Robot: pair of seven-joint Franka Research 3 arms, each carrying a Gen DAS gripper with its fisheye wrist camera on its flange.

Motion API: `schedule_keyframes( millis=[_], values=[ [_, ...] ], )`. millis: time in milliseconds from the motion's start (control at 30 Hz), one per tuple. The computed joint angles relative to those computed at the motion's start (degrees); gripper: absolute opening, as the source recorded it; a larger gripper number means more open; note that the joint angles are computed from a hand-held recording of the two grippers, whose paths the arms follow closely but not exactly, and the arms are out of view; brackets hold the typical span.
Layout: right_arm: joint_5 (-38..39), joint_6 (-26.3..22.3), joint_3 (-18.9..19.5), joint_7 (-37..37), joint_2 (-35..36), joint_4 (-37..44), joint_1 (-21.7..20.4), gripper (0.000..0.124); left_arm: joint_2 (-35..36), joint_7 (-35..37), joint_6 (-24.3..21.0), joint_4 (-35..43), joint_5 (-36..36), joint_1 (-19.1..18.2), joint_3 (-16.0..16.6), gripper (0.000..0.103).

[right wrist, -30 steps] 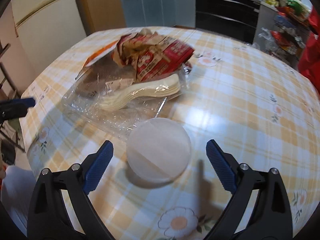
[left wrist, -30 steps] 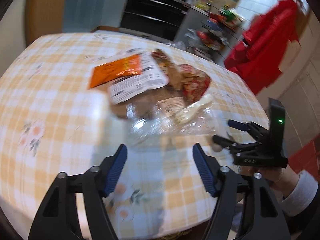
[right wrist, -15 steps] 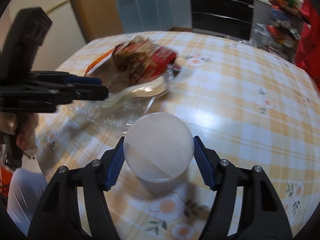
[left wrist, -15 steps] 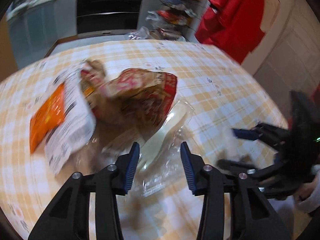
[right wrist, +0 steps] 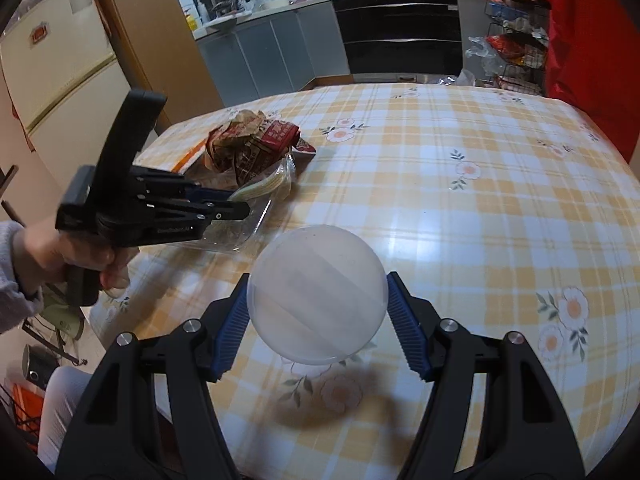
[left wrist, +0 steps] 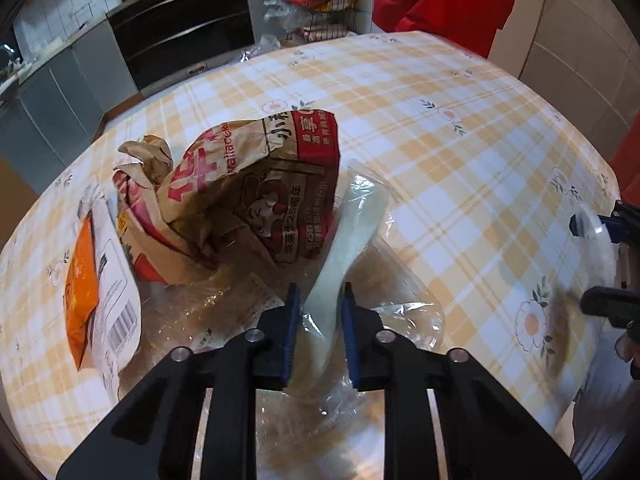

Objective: Collect trash
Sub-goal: 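Drop the clear plastic sleeve in the bin with the left gripper while the right drops the disc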

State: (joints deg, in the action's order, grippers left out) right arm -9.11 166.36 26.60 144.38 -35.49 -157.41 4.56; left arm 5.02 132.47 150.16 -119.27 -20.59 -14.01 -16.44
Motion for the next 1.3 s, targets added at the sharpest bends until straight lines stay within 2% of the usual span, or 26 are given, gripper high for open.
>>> schedule_keyframes(
  millis=[167, 367, 467, 633, 900, 1167, 1300],
  values=[
    [0.28, -2.30, 1.56, 2.86, -4.80, -0.67, 0.57, 0.066, -5.54, 4.47, 0.16, -3.27, -6.42, 0.02, 0.93, 0.017],
    [0.28, -4.87, 3.58, 5.96, -8.66, 0.24, 1.59, 0.066, -14.22, 8.91, -1.71, -8.19, -11.42, -2.70, 5.13, 0.017],
    [0.02, -6.43, 4.23, 6.86, -9.19, 1.17, 2.44, 0.066, -17.76, 9.45, -4.33, -9.83, -12.54, -4.10, 7.53, 0.017],
    [-0.39, -8.35, 5.55, 9.28, -10.33, 2.12, 4.04, 0.066, -20.76, 7.46, -6.97, -11.86, -12.33, -5.26, 9.72, 0.017],
    [-1.72, -13.09, 5.61, 11.33, -13.06, 3.39, 6.38, 0.066, -27.72, 9.24, -9.70, -16.39, -18.13, -7.58, 13.10, 0.017],
    [-3.25, -15.99, 6.74, 12.49, -16.61, 5.36, 7.03, 0.066, -43.03, 10.25, -15.45, -24.61, -23.08, -8.75, 19.72, 0.017],
    [-3.55, -17.40, 7.43, 12.47, -17.08, 6.79, 7.61, 0.066, -51.02, 9.08, -16.72, -29.83, -22.65, -8.26, 21.63, 0.017]
  ],
)
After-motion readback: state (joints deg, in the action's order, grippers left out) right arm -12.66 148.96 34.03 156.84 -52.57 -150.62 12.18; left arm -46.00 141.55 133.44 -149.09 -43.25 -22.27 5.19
